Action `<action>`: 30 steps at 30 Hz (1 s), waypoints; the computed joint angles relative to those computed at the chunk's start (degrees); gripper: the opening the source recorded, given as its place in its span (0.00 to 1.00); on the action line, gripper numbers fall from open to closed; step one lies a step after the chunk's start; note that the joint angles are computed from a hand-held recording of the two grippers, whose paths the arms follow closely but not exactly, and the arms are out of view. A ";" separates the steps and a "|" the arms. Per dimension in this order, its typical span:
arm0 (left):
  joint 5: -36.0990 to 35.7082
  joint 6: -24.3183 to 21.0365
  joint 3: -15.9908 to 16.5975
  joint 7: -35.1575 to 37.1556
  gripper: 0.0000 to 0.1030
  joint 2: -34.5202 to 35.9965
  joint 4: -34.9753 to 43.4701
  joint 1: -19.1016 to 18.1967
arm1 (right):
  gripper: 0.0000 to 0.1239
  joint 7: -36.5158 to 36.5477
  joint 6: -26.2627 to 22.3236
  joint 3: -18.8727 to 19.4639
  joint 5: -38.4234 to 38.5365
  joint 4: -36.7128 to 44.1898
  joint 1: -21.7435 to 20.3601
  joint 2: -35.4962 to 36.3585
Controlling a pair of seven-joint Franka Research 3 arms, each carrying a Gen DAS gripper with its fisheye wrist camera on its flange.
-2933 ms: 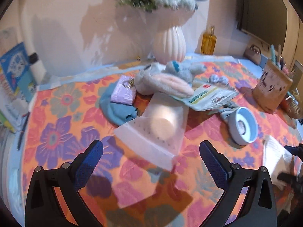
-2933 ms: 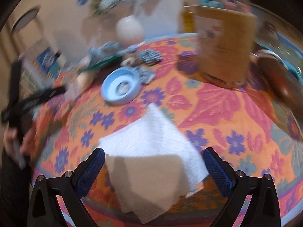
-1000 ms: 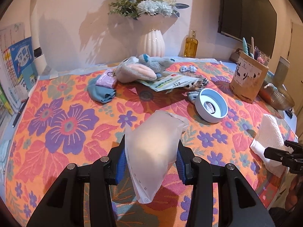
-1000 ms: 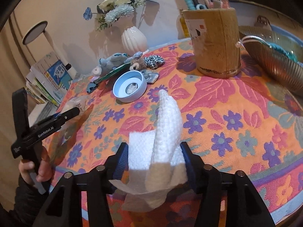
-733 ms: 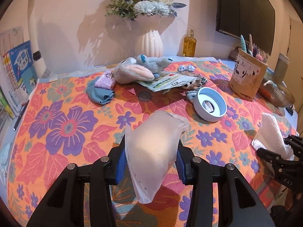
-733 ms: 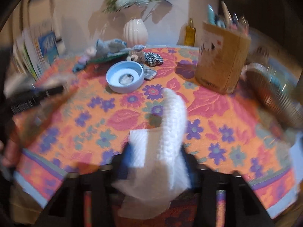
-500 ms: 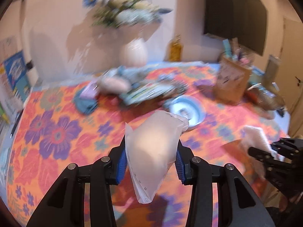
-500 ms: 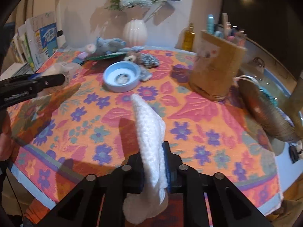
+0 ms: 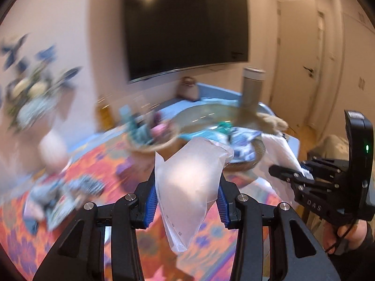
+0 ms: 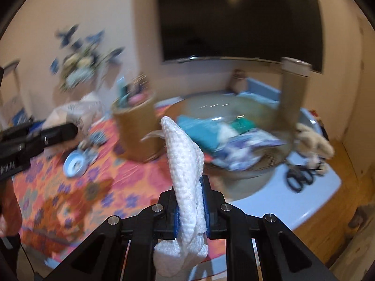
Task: Organize soft objects
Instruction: 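Carry both items to the glass bowl and open both tools, then move both open tools back over the tablecloth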
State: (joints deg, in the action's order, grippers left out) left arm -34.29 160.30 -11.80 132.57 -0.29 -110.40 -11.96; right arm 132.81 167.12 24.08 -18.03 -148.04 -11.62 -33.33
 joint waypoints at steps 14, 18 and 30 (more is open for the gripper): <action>23.06 -8.19 -4.47 -23.25 0.38 22.43 28.46 -1.90 | 0.12 -6.58 6.12 -11.33 9.71 10.31 -0.62 12.01; 27.42 -7.42 -5.46 -25.19 0.38 25.45 31.66 -1.81 | 0.13 -5.96 5.65 -11.31 9.31 14.59 -1.01 16.67; 26.36 -5.54 -11.59 -19.36 0.85 23.71 28.15 2.79 | 0.70 -4.05 5.64 -15.75 9.21 13.15 2.62 15.60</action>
